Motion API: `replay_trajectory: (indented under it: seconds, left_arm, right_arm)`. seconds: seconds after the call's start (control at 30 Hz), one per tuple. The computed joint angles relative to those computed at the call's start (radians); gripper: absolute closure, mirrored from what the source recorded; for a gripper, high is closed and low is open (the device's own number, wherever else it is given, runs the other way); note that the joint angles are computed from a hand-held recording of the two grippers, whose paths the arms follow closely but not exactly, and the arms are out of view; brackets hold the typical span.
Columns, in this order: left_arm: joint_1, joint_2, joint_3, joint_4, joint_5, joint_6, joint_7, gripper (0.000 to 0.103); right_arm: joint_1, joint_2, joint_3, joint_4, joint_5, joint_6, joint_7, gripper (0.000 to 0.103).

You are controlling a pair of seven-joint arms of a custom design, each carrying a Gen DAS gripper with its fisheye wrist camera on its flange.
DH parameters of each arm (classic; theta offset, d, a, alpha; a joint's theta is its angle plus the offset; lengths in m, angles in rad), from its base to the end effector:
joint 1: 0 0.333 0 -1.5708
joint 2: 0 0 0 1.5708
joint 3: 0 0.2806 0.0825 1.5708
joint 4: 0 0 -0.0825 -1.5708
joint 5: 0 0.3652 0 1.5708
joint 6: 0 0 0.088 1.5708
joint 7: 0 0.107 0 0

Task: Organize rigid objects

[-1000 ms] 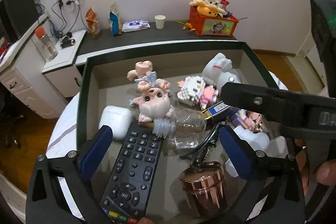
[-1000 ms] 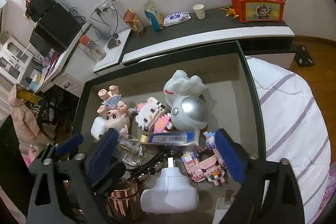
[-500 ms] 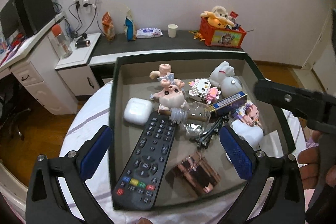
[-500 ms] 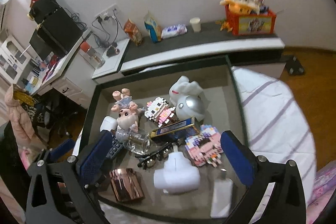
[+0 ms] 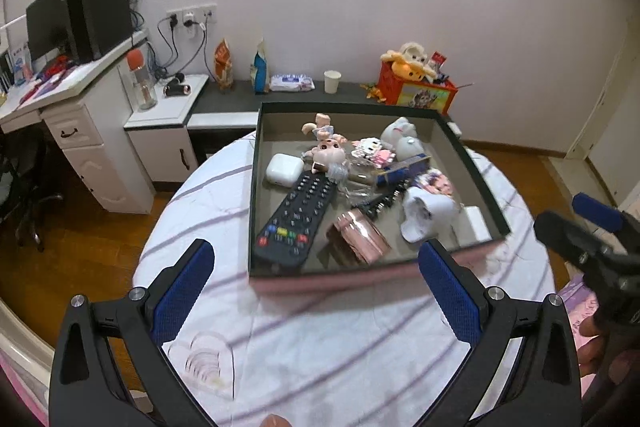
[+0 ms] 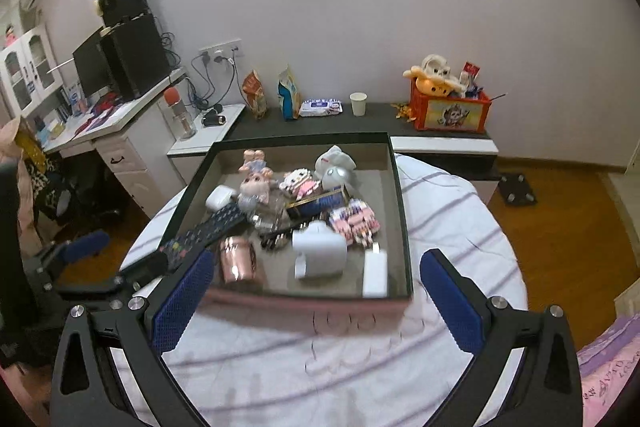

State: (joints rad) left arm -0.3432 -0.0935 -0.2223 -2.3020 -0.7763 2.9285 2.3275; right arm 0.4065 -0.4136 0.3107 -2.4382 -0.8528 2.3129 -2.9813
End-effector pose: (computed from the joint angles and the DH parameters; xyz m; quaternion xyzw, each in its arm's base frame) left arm 0.4659 -0.2449 0.4316 -0.4205 0.8228 -0.3600 0.1288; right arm 0.3436 0.2861 0.4585 -0.4657 0.7847 -0.3146 0.2616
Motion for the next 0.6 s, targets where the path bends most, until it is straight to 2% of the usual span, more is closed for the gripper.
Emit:
replay_trajectory:
  seconds: [0.27, 0.4, 0.6]
  left_arm:
    - [-0.109, -0.258, 0.091, -0.209, -0.266, 0.004, 0.216, 0.0]
    - [-0.144, -0.375, 0.128, -0.312, -0.311, 0.009, 0.258, 0.0]
    - [-0.192, -0.548, 0.173, -0.467, -0.331, 0.069, 0.271, 0.0]
  right_arm:
    - [0.093, -0.045, 0.107, 0.006, 0.027, -0.183, 0.063, 0.0]
    - [0.147, -0.045, 0.139, 0.022, 0.031, -0.265, 0.088, 0.0]
    - [0.216, -0.032, 0.181, 0.038, 0.028, -0.389, 0.173, 0.0]
